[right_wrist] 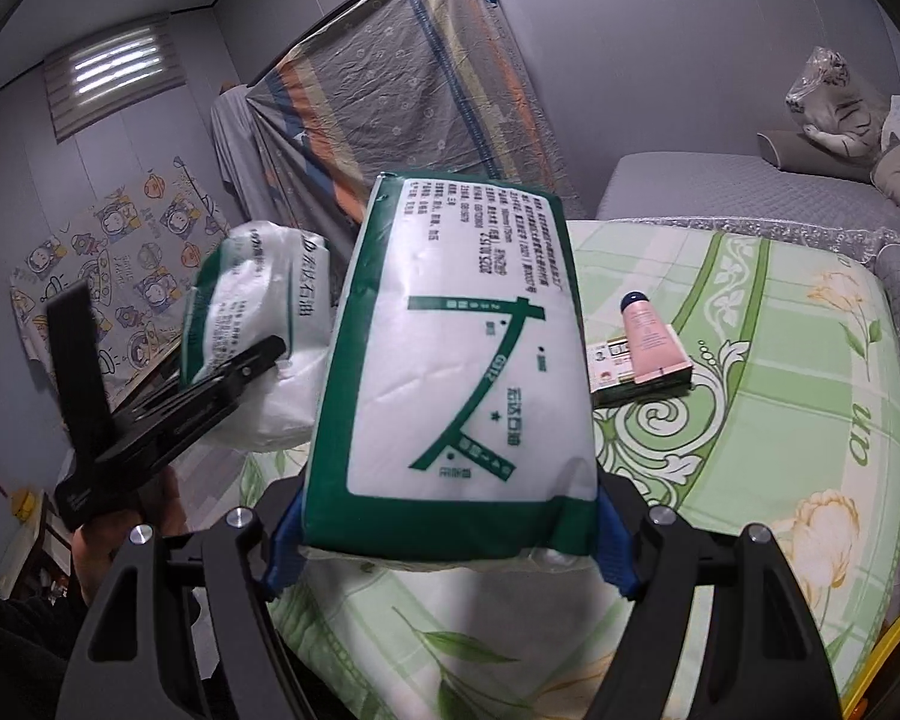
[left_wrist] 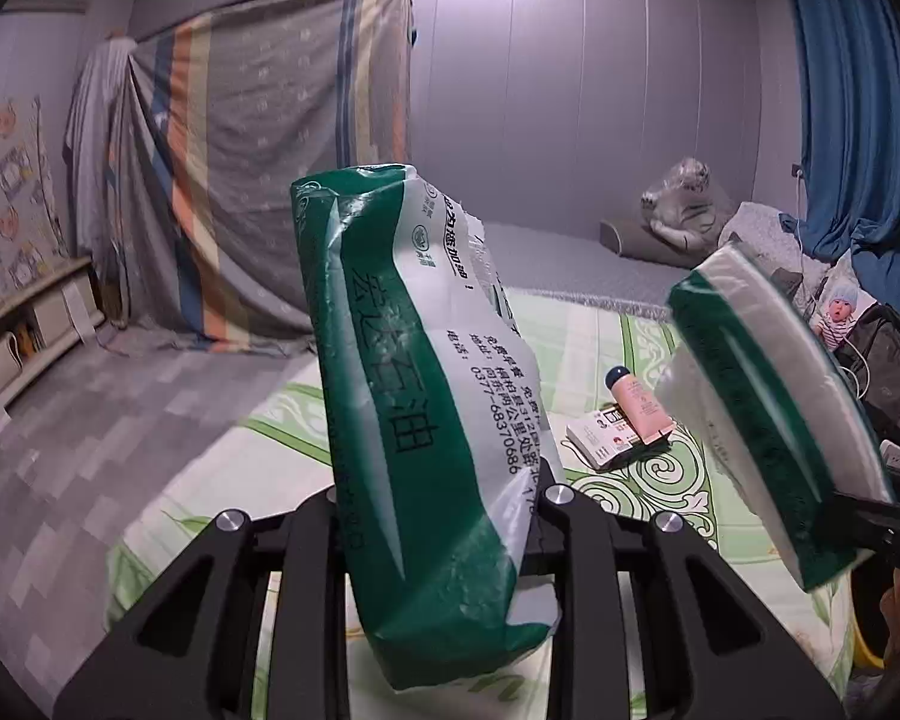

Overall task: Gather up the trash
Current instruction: 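Carry the tissue pack and green bag over the yellow bin with both tools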

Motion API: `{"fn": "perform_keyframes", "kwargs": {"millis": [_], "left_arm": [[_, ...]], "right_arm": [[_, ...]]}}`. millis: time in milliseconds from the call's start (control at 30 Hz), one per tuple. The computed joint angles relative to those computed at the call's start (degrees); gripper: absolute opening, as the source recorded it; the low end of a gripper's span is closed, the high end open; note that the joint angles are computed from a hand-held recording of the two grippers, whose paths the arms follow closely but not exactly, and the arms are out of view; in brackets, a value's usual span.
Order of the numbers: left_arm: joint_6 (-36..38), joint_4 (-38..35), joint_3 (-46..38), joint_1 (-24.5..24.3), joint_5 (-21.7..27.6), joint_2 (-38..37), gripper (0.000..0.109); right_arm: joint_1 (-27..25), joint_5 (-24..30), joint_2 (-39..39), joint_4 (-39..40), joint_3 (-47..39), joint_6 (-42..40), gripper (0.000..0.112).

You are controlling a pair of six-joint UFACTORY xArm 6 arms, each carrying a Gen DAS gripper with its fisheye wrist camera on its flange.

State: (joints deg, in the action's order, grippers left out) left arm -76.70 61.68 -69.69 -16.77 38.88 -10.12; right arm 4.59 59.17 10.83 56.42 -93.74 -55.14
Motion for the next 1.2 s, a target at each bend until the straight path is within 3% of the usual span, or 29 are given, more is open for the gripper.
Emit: {"fn": "perform_keyframes", "kwargs": {"millis": [167,433,567,933,1200], "left_arm": [[-3.66,6.22,1.86,-3.72,1.52,-2.73,0.025],[-2.39,7.96,-3.62,-6.85,-1.07,2.26,0.025],[-0.69,8.01,-7.91,-8.67,-2.39,6.44,0.025],[10.79,1.01,-24.04,-14.34,-7.66,21.48,0.025],[10.82,-1.58,-33.68,-16.84,-10.68,30.65,0.025]], "right_arm": [[0.37,-2.31,-2.2,0.59,2.92,-0.89,0.072],[-0.93,-9.47,-4.61,0.26,6.22,-2.51,0.072],[-3.24,-10.28,-3.86,1.24,5.67,-2.61,0.072],[-10.96,-16.72,-2.8,1.6,6.8,-1.41,0.072],[-14.97,-21.59,-2.72,0.75,8.47,-0.42,0.072]]}}
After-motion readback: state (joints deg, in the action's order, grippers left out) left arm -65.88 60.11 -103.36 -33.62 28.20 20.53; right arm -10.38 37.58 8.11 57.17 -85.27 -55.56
